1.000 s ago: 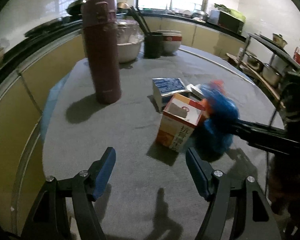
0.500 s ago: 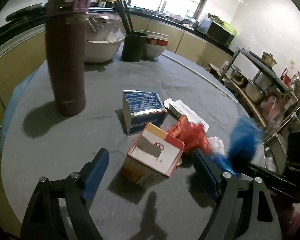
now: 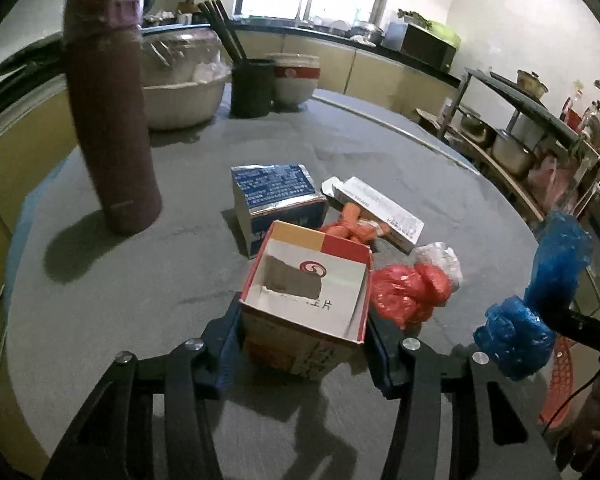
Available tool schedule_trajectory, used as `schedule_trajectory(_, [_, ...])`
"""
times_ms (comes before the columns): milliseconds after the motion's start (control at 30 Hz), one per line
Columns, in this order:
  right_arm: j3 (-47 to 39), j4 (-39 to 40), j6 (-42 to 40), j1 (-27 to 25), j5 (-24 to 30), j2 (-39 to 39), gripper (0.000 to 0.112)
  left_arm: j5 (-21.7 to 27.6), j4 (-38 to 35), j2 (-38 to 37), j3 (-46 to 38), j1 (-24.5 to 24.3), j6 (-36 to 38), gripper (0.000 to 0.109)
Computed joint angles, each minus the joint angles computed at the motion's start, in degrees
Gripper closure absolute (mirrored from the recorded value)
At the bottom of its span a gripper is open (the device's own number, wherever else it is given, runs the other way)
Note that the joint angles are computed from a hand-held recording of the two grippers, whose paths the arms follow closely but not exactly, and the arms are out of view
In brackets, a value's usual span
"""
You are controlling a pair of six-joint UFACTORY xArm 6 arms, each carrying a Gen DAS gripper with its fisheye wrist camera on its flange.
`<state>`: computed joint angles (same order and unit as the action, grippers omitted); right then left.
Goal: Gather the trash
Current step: 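Grasp the blue plastic bag with the right tool while the left grasps the medicine box, then carry the medicine box and blue bag to the red basket and release both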
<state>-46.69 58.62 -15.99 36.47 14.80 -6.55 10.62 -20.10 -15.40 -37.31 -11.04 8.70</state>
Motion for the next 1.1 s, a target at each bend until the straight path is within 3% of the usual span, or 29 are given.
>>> schedule_trajectory(133, [2.23, -0.23, 0.14, 0.53, -1.66, -2.99, 0.089, -0.58, 11.67, -7.37, 4.77, -1.01, -10.65, 0.054])
schedule_trajectory(367, [6.59, -3.01, 2.89, 0.89, -2.94, -9.22, 0.089, 1.13, 21.70, -15.77, 7.96, -6.26, -20.13, 0.054])
schedule_trajectory(800, [19.12, -17.74, 18.08, -3.19, -1.70, -25.61, 0.089, 2.67, 26.85, -14.53, 6.38, -18.18, -27.57, 0.054])
schedule_trajectory(1100, [28.74, -30.49, 30.62, -11.13, 6.15, -41.37, 0.089, 2.94, 26.32, -9.71, 3.23, -25.88, -26.66, 0.054])
